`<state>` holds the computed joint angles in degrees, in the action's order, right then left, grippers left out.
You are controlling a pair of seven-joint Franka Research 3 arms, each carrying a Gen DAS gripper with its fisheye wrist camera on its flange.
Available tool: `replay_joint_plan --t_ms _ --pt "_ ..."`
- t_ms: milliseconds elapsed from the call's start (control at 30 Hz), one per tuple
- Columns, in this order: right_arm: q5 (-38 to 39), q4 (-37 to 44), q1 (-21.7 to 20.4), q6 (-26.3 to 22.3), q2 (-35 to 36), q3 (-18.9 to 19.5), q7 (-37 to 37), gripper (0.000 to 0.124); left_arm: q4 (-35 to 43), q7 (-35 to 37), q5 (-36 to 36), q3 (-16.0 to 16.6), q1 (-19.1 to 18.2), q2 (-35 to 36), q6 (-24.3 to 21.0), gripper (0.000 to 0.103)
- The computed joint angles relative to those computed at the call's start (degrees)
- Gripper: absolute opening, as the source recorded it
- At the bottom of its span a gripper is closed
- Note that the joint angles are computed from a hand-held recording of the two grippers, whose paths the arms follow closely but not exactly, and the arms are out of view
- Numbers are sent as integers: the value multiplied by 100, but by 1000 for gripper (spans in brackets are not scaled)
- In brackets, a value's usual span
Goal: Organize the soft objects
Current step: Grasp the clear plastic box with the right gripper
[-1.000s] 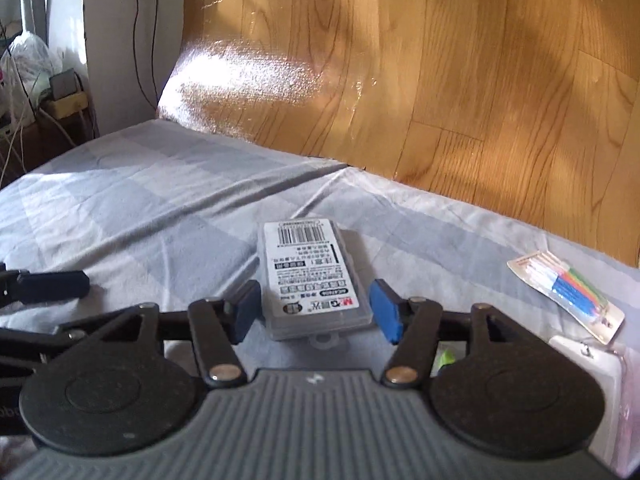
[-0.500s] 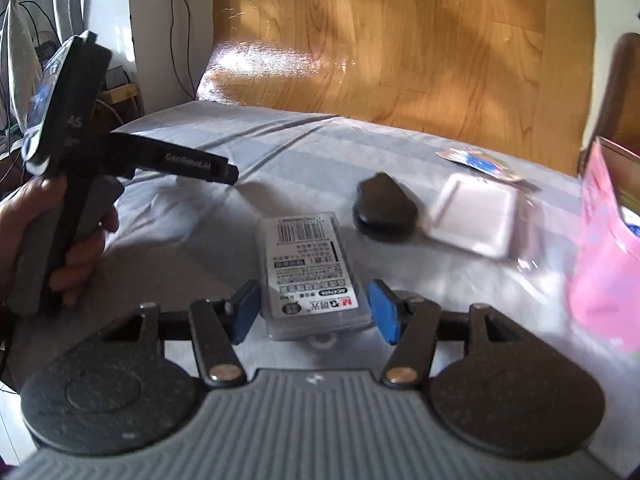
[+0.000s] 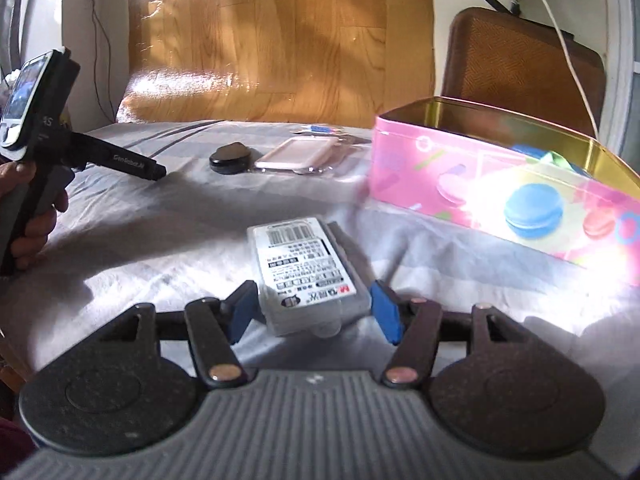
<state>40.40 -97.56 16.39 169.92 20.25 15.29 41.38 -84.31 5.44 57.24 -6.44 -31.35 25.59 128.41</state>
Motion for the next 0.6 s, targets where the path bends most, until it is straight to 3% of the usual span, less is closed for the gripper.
replay_joint_plan --t_ms 167,233,400,500,533,600 --pt "467 -257 -254 283 -137 195 -361 68 522 1181 -784 -369 360 472 1860 54" --pt "812 -282 -425 319 -155 356 -657 68 741 1745 -1348 -586 516 683 2265 54" --pt "1282 -322 -487 374 -196 441 -1204 66 1191 3172 -2793 -1270 842 1177 2407 54" --pt "1665 -244 -547 258 -153 527 -1664 60 1317 3305 -2887 -1031 606 1310 2612 66" --pt "1784 -199 -546 197 -136 549 -1844 52 1485 3530 -3003 -1065 573 1425 2571 65" --pt "2207 -108 -554 296 -115 626 -2223 50 1886 3673 -2988 -819 277 1572 2195 63"
